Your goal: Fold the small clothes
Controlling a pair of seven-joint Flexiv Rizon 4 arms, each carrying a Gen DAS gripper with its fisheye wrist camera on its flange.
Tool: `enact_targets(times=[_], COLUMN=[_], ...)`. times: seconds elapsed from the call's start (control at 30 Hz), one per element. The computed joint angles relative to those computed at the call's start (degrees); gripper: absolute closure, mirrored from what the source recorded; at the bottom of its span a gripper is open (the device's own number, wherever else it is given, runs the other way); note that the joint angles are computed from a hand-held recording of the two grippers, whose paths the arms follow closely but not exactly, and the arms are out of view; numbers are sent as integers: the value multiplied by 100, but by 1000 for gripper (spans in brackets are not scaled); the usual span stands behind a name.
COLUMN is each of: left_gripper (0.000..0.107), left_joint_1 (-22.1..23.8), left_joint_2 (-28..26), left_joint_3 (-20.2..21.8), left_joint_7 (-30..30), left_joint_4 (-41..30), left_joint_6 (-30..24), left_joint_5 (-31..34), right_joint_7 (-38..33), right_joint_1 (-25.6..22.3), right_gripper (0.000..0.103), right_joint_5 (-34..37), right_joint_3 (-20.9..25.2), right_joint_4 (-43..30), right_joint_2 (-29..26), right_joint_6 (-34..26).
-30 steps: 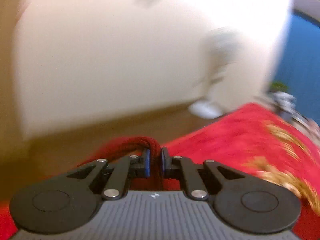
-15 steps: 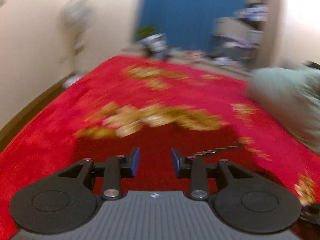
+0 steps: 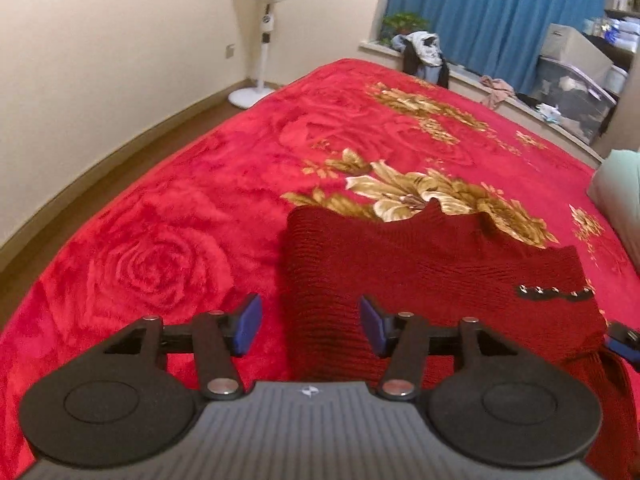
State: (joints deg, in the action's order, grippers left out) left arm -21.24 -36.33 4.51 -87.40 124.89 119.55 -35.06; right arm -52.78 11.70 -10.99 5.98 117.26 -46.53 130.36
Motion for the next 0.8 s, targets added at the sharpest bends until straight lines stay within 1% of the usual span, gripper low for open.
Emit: enact_targets(times=[0.03,0.07,0.1,0.13,0.17,0.23,0.3,0.33,0.37,0.47,0.5,0.53,0.57,0.6,0.63,0.67,0.73,0.77,0.8], left_gripper=[47,47,47,47,47,47,47,47,47,47,47,47,47,47,47,47,47,47,47], left_joint_1=[-38,-66,-85,-53,21,99,117,140,174,201,176,110,59,51,30,23,90,98,104], left_joint_2=[15,0,-9,-23,-23,-72,-105,-117,-127,-157,-171,-191,-210,-226,-242,-252,-259,-270,-281], left_joint_3=[28,49,58,33,-17,-51,-43,-52,-74,-97,-76,-25,12,21,34,32,-35,-46,-56], left_joint_7=[42,88,128,136,136,149,152,143,114,81,109,163,208,234,251,249,220,223,237], left_joint_4=[14,4,-3,-9,-5,-51,-76,-94,-111,-161,-182,-208,-229,-246,-262,-272,-287,-302,-324], left_joint_6=[27,56,77,102,108,108,109,95,89,21,-5,-27,-33,-33,-30,-25,-35,-49,-90], left_joint_5=[12,19,20,58,141,223,216,217,231,260,265,241,225,235,222,209,273,295,317], right_joint_7=[180,456,873,1000,858,942,972,987,992,961,991,1013,1007,975,1070,907,632,368,159], right_joint_1=[-148,-440,-598,-595,-433,-180,237,439,502,365,295,157,32,-160,-205,-90,326,536,663], right_gripper=[56,56,57,59,62,62,63,63,60,59,63,71,91,93,94,94,94,94,94], right_joint_5=[-170,-531,-988,-1072,-782,-440,-62,159,259,157,165,106,14,-113,-249,-51,200,346,477], right_joint_3=[114,354,408,407,353,211,-104,-240,-257,-87,-8,134,248,435,437,341,-95,-292,-393], right_joint_4=[-153,-341,-473,-581,-625,-650,-566,-499,-505,-715,-790,-860,-952,-1023,-1023,-1001,-862,-767,-715], right_joint_2=[-80,-204,-316,-327,-294,-205,37,128,166,91,44,14,-23,-74,-99,-65,-18,-2,-2], right_joint_6=[-206,-452,-616,-968,-1216,-1344,-1715,-1758,-1786,-2092,-2118,-2195,-2294,-2350,-2265,-2119,-1373,-827,-449])
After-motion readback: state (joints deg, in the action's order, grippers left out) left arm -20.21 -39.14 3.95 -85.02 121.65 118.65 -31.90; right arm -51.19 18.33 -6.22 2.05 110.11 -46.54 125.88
